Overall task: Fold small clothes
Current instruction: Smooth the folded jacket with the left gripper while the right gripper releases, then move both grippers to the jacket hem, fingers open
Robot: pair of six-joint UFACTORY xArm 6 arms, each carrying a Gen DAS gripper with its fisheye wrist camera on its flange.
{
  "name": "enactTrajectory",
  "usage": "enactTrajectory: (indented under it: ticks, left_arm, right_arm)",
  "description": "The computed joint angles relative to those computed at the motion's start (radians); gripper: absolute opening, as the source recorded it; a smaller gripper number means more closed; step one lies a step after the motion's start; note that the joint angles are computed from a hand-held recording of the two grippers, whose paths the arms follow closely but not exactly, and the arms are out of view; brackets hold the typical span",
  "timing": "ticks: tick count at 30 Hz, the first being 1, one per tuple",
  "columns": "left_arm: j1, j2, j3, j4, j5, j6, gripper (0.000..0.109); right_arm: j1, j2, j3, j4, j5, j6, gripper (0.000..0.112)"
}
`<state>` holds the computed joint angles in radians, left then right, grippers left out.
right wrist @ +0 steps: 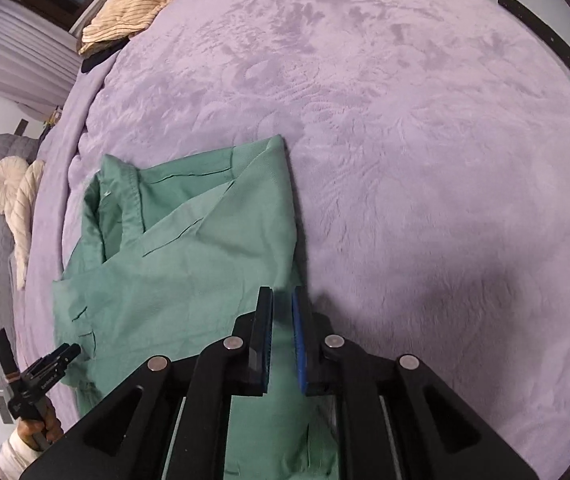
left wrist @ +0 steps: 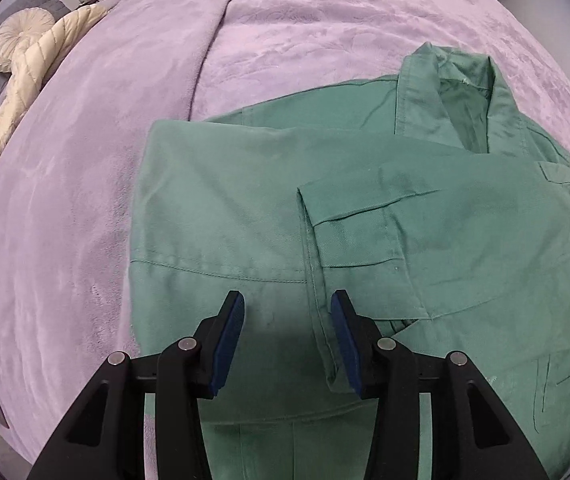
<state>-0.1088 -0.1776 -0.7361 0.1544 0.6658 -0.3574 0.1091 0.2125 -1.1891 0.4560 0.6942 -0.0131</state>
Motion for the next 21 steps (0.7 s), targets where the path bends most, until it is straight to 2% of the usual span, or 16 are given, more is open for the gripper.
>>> enactTrajectory:
  ticks: [3, 6, 9, 10, 12, 14, 16, 21]
  left_arm:
    - [-0.011, -0.050, 0.024, -0.029, -0.004, 0.023, 0.047]
    - [-0.044, -0.044, 0.034, -0.045, 0.003, 0.036, 0.047]
    - [-0.064, 0.003, 0.042, -0.022, 0.001, 0.011, 0.047]
    - [-0.064, 0.010, 0.054, -0.018, -0.014, 0.009, 0.049]
    - [-0.058, 0.005, 0.065, 0.005, -0.029, -0.012, 0.056]
    - [-0.049, -0.013, 0.064, -0.024, -0.010, 0.015, 0.056]
    - [-0.047, -0.043, 0.069, -0.010, 0.017, 0.016, 0.056]
    - [-0.047, -0.137, 0.103, -0.005, 0.084, 0.007, 0.056]
  right_arm:
    - [0.027, -0.090, 0.074, 0.036, 0.022, -0.044, 0.013]
    - [0.063, -0.155, 0.146, 0.040, 0.029, -0.045, 0.013]
    - [0.090, -0.166, 0.204, -0.042, 0.028, 0.029, 0.012]
    - [0.092, -0.156, 0.219, -0.068, 0.031, 0.049, 0.007]
    - [0.082, -0.142, 0.251, -0.033, 0.026, 0.034, 0.003]
    - [0.067, -0.165, 0.279, 0.035, 0.014, 0.015, 0.003]
    - [0.063, -0.196, 0.288, 0.035, 0.028, 0.022, 0.008]
    - [0.075, -0.288, 0.314, 0.032, 0.067, 0.042, 0.009]
